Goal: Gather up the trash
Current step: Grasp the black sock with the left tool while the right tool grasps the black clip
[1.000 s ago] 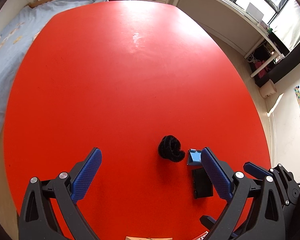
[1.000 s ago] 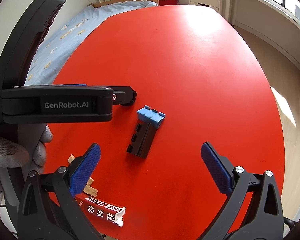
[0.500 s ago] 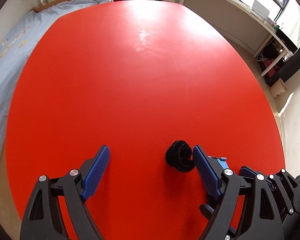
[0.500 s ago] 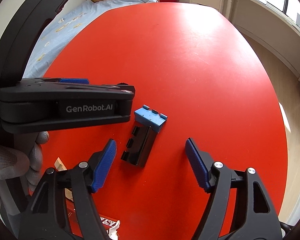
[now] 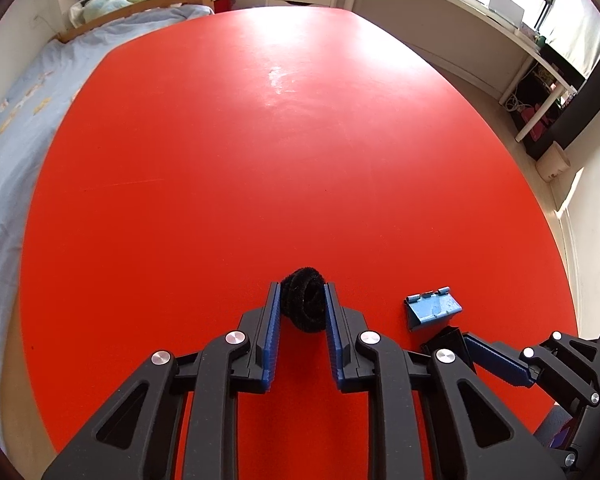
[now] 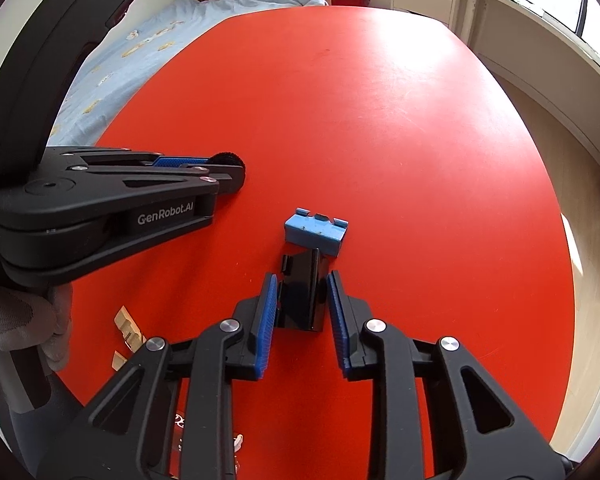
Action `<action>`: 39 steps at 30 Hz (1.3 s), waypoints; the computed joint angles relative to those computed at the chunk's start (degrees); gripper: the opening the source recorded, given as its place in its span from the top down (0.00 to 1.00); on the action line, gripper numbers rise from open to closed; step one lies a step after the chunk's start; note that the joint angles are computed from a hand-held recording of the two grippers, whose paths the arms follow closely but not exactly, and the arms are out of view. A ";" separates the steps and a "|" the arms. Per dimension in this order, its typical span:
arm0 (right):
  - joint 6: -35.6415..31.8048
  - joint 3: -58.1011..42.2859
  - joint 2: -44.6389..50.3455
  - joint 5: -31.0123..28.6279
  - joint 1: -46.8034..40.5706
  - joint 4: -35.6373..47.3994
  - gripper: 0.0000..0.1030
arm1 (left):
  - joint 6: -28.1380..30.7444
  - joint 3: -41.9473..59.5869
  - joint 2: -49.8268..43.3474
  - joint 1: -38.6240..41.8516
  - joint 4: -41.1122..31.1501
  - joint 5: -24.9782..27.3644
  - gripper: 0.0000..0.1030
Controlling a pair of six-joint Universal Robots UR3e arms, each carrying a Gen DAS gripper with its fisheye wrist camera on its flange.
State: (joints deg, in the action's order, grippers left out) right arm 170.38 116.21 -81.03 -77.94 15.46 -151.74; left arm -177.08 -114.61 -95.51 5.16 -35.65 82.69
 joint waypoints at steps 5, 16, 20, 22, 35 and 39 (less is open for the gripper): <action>-0.17 -0.21 -0.12 0.62 -0.33 0.61 0.76 | -0.23 -0.38 0.47 -0.57 0.23 0.20 0.80; -1.38 -3.51 -1.55 1.60 -0.48 3.64 0.76 | 2.01 -5.83 10.03 0.24 -0.95 -0.64 0.80; -2.69 -3.15 -4.86 2.75 -1.16 5.47 0.76 | 4.06 -9.08 16.94 1.12 -3.31 -1.61 0.81; -3.43 -2.48 -6.97 3.38 -1.55 6.47 0.76 | 5.21 -10.28 20.67 1.50 -5.38 -2.05 0.80; -10.06 5.23 -26.84 8.18 -5.04 16.11 0.76 | 12.83 -14.49 48.41 8.46 -25.03 -8.47 0.80; -13.73 7.51 -35.63 11.57 -8.53 23.33 0.75 | 17.85 -14.21 58.87 14.50 -36.38 -12.93 0.81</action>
State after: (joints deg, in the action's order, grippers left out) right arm 156.65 123.72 -116.67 -66.37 6.93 -128.41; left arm -159.23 -128.83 -36.64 19.66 -72.03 69.76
